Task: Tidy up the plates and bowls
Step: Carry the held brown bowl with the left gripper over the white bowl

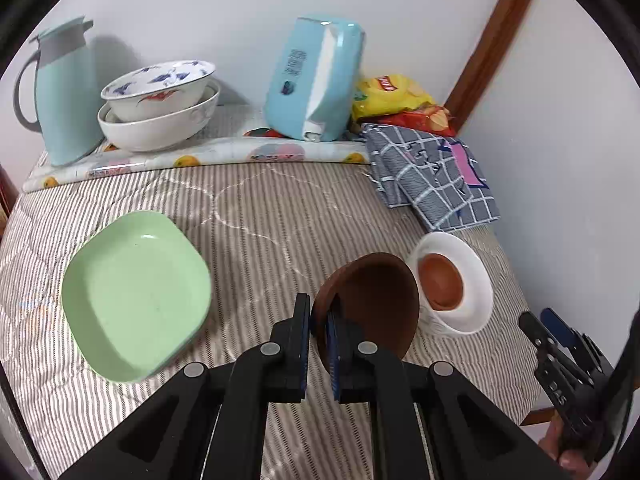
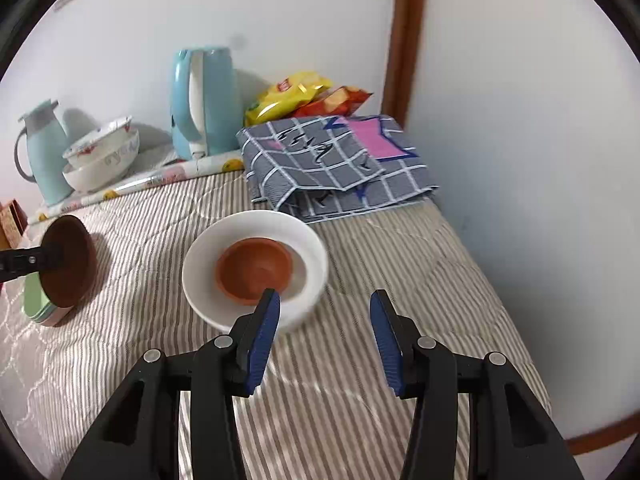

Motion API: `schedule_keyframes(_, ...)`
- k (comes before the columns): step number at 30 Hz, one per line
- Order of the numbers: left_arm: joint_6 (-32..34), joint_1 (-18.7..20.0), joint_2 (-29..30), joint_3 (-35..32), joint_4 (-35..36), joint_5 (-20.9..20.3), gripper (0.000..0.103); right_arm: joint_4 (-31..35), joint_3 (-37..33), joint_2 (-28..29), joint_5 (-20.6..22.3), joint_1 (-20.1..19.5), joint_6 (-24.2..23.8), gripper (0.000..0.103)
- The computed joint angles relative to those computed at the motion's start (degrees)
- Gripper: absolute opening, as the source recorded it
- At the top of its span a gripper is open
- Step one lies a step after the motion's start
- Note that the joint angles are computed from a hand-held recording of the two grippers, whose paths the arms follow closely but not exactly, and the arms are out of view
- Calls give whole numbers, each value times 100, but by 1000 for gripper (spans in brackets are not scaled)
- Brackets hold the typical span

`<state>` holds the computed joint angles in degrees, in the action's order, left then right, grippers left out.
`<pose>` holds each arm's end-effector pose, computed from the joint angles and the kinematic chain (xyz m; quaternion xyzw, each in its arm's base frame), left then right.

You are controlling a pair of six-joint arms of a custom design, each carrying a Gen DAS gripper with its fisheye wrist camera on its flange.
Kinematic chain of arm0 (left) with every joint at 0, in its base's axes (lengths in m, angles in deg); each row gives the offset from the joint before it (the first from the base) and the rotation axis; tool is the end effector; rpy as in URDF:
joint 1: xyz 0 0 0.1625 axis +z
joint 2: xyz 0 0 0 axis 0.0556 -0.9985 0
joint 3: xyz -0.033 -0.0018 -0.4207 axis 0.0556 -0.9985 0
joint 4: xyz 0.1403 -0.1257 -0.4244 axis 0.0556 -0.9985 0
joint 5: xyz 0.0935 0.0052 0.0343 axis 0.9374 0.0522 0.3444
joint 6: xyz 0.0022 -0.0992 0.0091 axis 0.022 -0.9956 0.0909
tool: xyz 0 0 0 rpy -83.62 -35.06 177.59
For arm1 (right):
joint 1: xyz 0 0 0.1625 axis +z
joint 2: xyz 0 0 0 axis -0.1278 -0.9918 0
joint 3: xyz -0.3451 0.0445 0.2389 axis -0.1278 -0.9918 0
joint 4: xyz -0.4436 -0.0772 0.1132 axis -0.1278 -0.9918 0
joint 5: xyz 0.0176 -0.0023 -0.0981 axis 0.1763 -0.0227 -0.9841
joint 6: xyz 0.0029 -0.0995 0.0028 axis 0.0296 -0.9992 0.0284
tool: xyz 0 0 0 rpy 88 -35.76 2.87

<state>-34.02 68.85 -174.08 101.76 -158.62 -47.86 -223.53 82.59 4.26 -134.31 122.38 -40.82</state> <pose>0.0287 -0.5361 0.3110 0.0648 0.9169 -0.2951 0.2608 0.3093 -0.5363 -0.0368 0.1593 -0.8449 0.3150 0.4018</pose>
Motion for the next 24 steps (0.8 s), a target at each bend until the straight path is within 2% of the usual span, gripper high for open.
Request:
schedule_keyframes(12, -403, -478, 164, 192, 64, -93, 8, -760, 1153, -768, -133, 155, 64, 53)
schedule_keyframes(24, -508, -611, 823, -122, 7, -59, 8, -933, 1473, -1060, 189, -41, 261, 53)
